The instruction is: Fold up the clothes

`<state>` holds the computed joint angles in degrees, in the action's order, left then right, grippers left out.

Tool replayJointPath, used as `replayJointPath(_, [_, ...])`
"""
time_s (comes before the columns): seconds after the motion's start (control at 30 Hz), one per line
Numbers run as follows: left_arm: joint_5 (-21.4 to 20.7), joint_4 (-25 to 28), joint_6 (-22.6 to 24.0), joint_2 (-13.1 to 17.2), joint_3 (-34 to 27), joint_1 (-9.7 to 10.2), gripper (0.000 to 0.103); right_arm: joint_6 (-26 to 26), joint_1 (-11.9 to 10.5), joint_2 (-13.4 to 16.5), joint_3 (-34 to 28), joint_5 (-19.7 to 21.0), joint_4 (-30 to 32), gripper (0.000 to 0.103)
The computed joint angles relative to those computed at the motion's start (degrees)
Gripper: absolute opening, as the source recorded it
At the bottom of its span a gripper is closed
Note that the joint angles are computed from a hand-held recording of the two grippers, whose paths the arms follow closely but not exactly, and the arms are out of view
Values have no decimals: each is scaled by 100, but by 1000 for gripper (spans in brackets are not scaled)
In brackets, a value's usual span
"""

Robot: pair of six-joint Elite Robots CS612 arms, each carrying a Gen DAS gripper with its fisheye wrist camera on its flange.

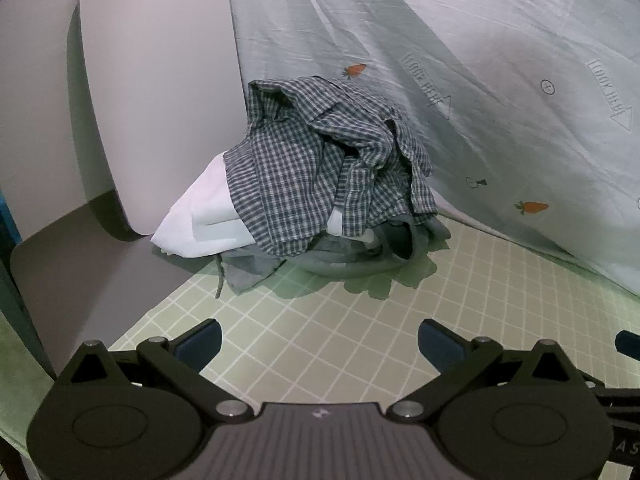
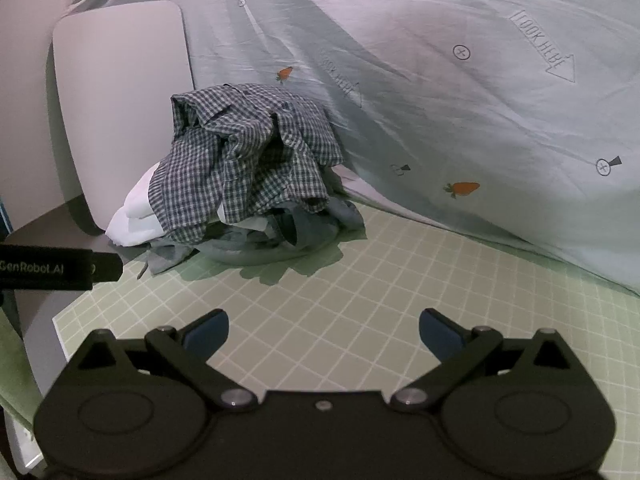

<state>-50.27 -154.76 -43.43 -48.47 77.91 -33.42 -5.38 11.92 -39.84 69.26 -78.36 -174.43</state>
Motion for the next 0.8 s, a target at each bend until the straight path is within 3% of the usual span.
replayJointPath(0.8, [138,-13,-113,-70,153,-64,103,31,-10,-71,145,25,-104,103])
